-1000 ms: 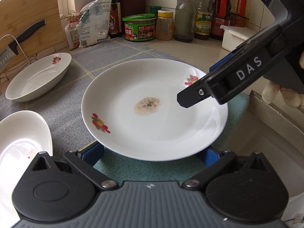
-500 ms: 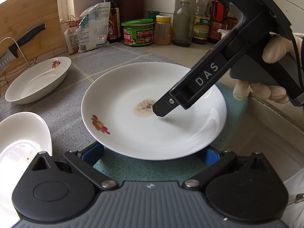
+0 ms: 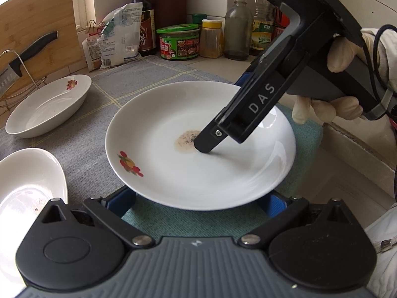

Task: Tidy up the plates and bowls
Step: 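Lift the stained plate with the right gripper and carry it across the towel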

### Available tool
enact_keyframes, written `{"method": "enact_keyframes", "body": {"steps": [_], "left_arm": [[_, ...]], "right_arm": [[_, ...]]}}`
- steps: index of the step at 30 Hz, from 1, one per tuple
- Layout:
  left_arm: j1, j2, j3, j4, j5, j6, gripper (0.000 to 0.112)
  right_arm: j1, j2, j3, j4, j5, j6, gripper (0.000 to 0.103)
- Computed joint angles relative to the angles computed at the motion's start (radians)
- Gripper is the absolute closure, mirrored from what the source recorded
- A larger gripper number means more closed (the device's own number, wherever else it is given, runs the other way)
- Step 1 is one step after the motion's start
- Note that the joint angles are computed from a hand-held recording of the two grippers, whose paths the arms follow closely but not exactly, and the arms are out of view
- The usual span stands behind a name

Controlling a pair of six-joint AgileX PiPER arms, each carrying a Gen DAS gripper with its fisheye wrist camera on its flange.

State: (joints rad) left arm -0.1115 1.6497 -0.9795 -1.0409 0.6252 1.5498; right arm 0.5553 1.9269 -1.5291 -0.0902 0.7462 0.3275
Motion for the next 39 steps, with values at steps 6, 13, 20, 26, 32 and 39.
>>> {"method": "enact_keyframes", "body": {"steps": [6, 13, 20, 26, 32, 39], "left_arm": [[0.002, 0.002, -0.003, 0.002, 0.006, 0.005, 0.009], [-0.001, 0.001, -0.006, 0.014, 0.004, -0.01, 0.009], [-0.002, 0.003, -0.011, 0.016, 0.005, 0.012, 0.009], [-0.009, 0.003, -0.02, 0.039, 0.004, -0.001, 0.009], [-0.014, 0.009, -0.036, 0.073, 0.008, -0.037, 0.009], [-0.025, 0.007, -0.053, 0.126, 0.011, -0.096, 0.01]], "right_arm": [[-0.047, -0.009, 0.008, 0.14, -0.019, -0.143, 0.0], [-0.13, -0.009, 0.011, 0.391, -0.026, -0.385, 0.0], [-0.179, 0.014, -0.014, 0.529, 0.005, -0.536, 0.0], [-0.192, 0.032, -0.035, 0.566, 0.03, -0.573, 0.0], [-0.197, 0.032, -0.036, 0.579, 0.036, -0.574, 0.0], [-0.193, 0.03, -0.04, 0.561, 0.043, -0.559, 0.0]]}}
